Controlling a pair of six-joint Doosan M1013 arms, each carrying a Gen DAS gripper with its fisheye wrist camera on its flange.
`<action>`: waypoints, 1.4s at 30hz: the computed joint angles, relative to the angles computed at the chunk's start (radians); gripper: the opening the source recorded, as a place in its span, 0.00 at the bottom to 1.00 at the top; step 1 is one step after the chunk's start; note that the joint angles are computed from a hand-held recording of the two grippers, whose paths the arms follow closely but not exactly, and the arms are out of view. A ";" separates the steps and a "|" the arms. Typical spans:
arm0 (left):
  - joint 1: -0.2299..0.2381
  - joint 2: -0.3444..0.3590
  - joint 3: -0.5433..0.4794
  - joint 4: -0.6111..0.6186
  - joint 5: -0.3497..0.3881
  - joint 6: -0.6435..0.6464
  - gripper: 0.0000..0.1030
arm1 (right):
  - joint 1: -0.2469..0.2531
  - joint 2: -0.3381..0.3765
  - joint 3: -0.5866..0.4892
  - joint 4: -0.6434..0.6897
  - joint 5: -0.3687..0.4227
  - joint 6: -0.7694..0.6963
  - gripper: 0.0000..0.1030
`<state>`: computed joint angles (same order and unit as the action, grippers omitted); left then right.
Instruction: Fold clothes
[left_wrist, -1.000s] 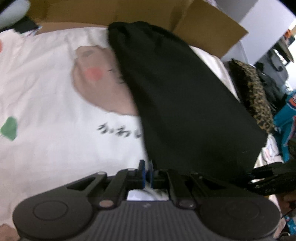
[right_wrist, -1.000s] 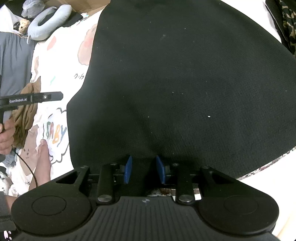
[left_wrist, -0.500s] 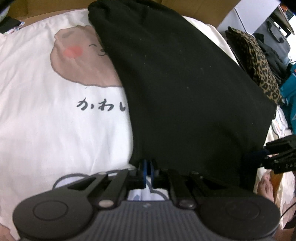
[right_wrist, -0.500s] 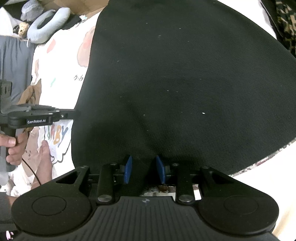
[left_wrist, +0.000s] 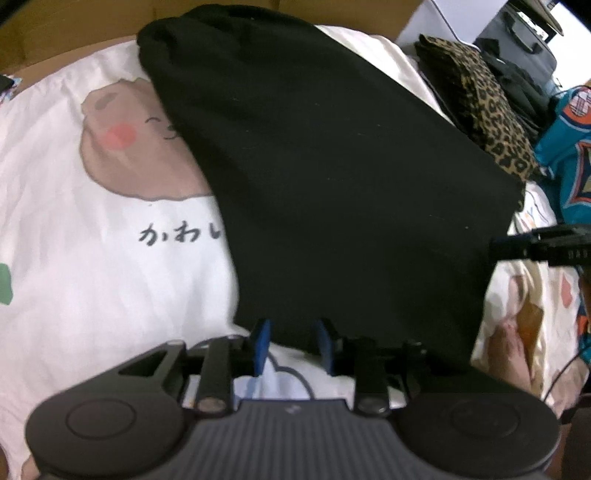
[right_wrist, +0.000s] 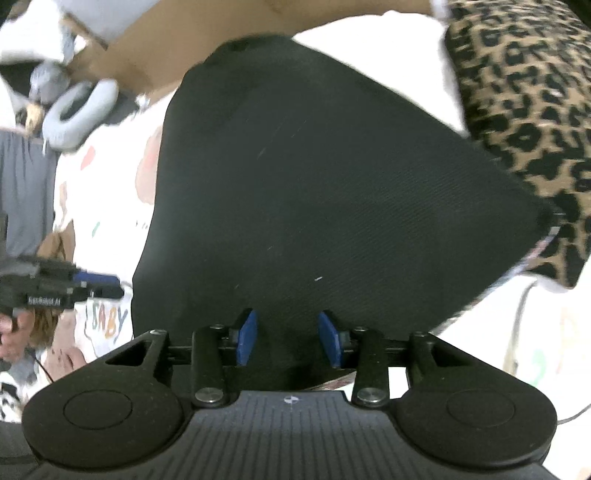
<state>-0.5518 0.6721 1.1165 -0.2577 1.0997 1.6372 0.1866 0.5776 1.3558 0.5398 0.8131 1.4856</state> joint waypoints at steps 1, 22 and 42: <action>0.001 0.005 -0.012 -0.007 0.012 0.002 0.30 | -0.007 -0.008 0.013 0.006 -0.019 0.006 0.44; -0.050 0.060 -0.140 -0.001 0.148 -0.155 0.36 | -0.106 -0.077 0.247 0.337 -0.329 0.033 0.60; -0.065 0.045 -0.116 0.011 0.124 -0.389 0.39 | -0.123 0.000 0.298 1.104 -0.240 -0.551 0.62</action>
